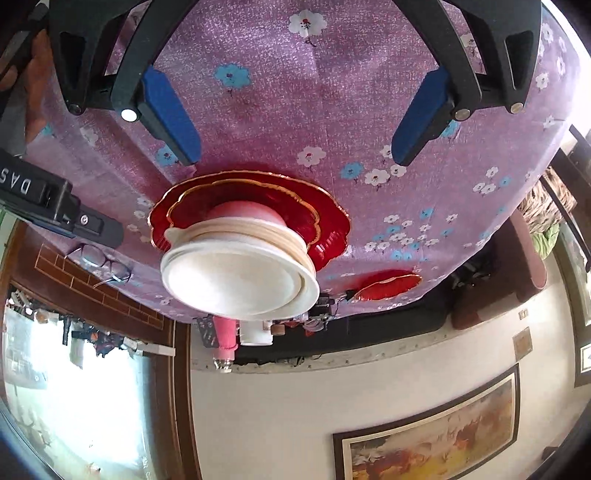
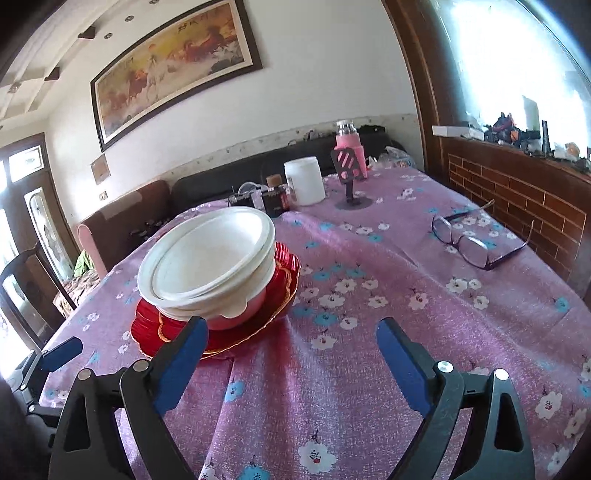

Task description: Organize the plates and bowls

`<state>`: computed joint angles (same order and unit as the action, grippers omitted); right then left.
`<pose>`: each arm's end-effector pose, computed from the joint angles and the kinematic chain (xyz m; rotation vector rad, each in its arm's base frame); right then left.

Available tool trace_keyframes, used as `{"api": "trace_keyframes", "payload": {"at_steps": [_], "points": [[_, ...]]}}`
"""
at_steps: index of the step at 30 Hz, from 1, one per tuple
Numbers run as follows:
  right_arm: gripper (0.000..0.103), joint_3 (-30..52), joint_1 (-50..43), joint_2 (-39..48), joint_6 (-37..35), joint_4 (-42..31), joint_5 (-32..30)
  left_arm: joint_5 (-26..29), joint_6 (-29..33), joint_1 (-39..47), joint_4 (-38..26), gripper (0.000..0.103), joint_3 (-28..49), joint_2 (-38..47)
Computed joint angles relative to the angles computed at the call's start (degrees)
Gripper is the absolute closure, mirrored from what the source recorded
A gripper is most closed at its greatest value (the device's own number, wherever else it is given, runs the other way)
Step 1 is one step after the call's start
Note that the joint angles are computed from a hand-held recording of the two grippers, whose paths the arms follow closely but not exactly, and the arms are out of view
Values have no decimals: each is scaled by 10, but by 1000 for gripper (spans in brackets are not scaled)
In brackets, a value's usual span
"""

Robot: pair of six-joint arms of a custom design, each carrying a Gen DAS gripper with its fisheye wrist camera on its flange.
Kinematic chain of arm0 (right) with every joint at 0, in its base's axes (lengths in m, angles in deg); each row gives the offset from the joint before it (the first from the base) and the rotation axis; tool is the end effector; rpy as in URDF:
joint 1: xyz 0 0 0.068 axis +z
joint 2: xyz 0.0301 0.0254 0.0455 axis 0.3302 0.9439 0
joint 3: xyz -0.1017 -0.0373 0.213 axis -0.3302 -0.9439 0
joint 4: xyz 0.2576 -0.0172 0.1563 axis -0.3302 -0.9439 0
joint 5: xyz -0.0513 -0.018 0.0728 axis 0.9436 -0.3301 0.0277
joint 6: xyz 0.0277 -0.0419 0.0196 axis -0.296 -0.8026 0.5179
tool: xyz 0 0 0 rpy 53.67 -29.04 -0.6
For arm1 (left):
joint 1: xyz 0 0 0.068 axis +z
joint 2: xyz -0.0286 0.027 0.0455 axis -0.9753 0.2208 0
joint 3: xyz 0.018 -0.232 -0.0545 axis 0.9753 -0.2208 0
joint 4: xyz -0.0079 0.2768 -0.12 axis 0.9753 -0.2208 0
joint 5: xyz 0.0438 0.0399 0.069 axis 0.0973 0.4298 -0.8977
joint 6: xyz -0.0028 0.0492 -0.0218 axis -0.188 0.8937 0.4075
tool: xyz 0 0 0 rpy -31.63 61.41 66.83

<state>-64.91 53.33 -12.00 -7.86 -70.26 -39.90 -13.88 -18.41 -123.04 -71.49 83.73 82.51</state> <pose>0.2221 0.1362 0.1438 0.0263 2.1006 0.2720 0.2114 -0.1871 0.1411 0.1180 2.1643 0.0589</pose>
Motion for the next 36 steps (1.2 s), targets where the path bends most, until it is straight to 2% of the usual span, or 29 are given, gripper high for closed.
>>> {"api": "trace_keyframes", "payload": {"at_steps": [4,10,14,24,36], "points": [[8,2,-9,9,4,2,-14,3,1,4,13,0,-17,-21],[8,1,-9,10,3,5,-21,-15,-26,4,-47,0,33,33],[8,1,-10,11,3,6,-24,-4,-19,4,-51,0,32,29],[8,4,-12,13,4,3,-30,0,-35,7,-112,0,65,61],[8,6,-14,17,3,5,-33,19,-41,16,-130,0,75,71]]}}
